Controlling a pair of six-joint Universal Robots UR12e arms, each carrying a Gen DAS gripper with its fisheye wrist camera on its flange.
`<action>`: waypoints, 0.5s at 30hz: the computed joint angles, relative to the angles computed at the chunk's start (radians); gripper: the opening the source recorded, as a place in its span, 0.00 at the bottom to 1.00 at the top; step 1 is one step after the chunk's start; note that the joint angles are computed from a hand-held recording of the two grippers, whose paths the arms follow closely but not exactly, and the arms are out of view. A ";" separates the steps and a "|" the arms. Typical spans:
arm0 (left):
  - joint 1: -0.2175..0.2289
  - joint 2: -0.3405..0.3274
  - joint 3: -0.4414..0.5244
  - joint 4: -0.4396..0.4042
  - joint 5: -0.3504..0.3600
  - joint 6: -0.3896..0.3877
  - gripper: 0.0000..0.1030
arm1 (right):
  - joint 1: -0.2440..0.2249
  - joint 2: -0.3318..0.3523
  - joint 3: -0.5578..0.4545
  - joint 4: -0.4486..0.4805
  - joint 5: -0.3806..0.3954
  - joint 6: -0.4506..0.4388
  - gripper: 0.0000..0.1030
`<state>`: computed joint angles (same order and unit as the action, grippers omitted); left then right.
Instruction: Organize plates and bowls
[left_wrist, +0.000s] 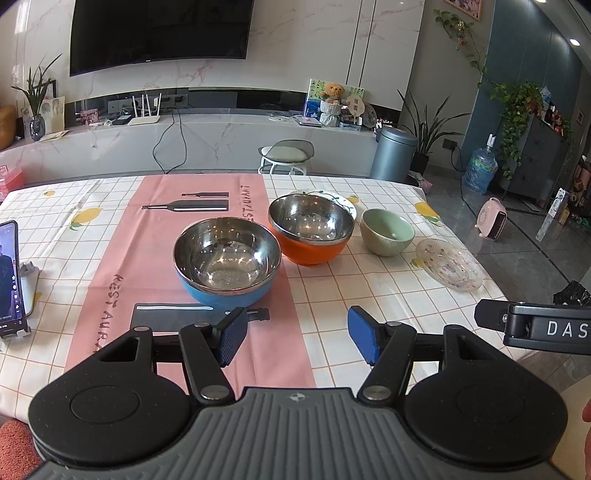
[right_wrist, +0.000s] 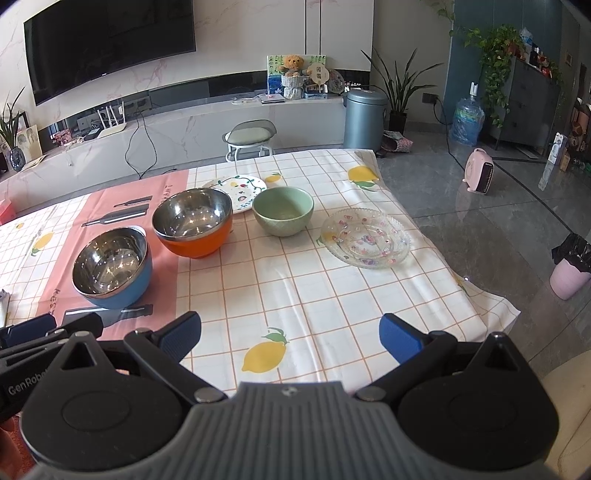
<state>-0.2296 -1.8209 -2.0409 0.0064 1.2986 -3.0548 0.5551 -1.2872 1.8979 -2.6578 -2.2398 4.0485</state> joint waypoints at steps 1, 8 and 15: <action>-0.002 -0.005 0.003 0.002 0.002 -0.002 0.72 | 0.000 0.000 0.000 0.000 0.001 0.000 0.98; -0.002 -0.004 0.000 0.006 0.000 -0.002 0.72 | -0.001 0.004 -0.006 0.001 0.012 -0.004 0.98; 0.001 -0.003 -0.001 -0.009 -0.005 0.004 0.72 | -0.002 0.006 -0.007 0.001 0.017 -0.002 0.98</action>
